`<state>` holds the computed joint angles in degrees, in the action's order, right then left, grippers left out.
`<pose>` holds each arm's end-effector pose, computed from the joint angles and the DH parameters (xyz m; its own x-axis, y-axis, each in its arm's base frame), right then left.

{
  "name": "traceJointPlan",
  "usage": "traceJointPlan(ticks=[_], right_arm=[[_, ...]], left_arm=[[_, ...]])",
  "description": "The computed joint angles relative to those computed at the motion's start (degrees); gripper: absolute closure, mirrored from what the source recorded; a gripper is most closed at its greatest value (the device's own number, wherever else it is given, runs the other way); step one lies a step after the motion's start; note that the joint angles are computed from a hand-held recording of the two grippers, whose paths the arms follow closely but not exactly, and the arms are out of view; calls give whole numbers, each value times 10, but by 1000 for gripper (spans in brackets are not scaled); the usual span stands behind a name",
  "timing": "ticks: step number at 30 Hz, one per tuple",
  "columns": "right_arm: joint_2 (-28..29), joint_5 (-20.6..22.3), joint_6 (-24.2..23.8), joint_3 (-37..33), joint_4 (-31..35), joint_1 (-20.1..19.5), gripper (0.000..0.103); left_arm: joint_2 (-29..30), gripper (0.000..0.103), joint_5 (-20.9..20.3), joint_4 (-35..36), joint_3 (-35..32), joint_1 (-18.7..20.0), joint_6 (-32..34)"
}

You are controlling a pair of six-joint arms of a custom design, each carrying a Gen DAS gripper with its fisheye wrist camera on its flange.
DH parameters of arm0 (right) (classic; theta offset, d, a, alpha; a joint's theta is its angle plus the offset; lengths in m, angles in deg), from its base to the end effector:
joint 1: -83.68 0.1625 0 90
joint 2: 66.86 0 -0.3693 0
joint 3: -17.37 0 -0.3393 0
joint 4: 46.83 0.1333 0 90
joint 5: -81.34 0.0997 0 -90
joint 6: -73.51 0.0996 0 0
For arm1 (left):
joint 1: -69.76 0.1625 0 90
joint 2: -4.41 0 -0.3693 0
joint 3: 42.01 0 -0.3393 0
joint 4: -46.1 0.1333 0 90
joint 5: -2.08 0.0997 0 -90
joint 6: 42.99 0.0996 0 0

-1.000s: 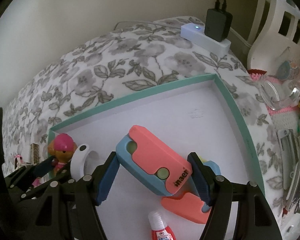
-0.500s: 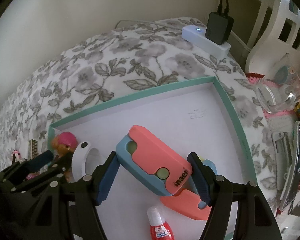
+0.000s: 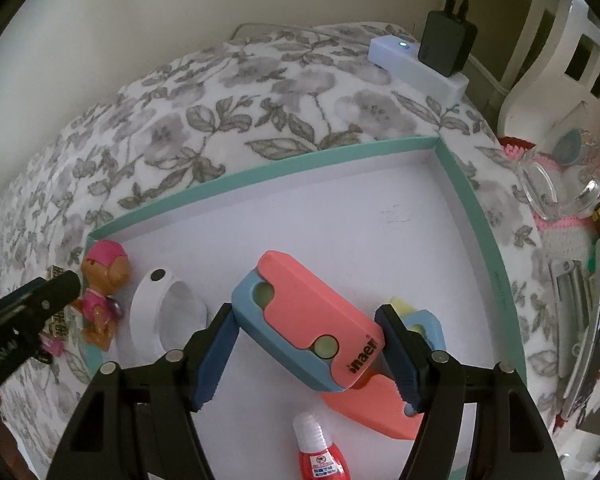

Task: Organize rigid objects
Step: 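Lower the puppy figure and case into the tray and open both grippers, then move both grippers back over the remaining pile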

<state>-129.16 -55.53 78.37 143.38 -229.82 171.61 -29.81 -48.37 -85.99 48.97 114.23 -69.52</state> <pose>0.0446 -0.4441 0.1746 -0.6652 0.4539 0.5928 0.0882 0.8362 -0.5413 -0.2678 -0.5385 -0.0131 -0.6887 0.2907 -0.6642 0.4278 0.9026 -0.0486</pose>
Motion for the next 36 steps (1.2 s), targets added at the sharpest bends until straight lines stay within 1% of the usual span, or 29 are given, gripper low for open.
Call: traceJointPlan(ticks=[6,8,9,10,12,20,21,22,24,26,27,28,30,32,33,34,36], right_arm=[[4,-9,4,-5,9,3,30],[5,-11,4,-7,12,3,29],[6,-12,2,-7,12,3,28],[6,-13,1,-8,12,4,25],[7,-18,-3,-8,7,6,23],[9,-29,-4,-11,3,23,23],[10,-31,-4,-11,3,25,22],[10,-33,-3,-11,3,29,22],[11,-36,-3,-12,2,34,22],[11,-37,-3,-13,0,38,21],[12,-38,-4,-13,-2,41,17],[12,-40,-4,-13,-5,43,10],[15,-43,-6,-14,-13,49,3],[16,-45,-6,-15,-14,53,3],[17,-46,-6,-15,-16,56,3],[18,-48,-6,-16,-17,58,2],[20,-49,-4,-17,-19,62,1]], left_arm=[[-8,51,-14,-4,2,6,-2],[-10,47,-13,-5,3,5,-1],[-11,41,-14,-7,5,5,1],[-12,40,-16,-10,5,6,3],[-14,40,-18,-12,6,6,5],[-25,38,-10,-13,14,8,0],[-27,36,-6,-13,16,8,-1],[-29,28,-2,-13,19,8,-2],[-33,20,6,-17,24,9,-3],[-38,20,11,-18,29,10,-5],[-40,19,14,-20,32,10,-7],[-42,15,18,-21,34,11,-9],[-47,14,27,-25,41,12,-13],[-52,12,34,-29,47,14,-15],[-55,5,38,-31,50,15,-16],[-59,1,41,-37,54,16,-16],[-67,1,47,-53,65,17,-14]])
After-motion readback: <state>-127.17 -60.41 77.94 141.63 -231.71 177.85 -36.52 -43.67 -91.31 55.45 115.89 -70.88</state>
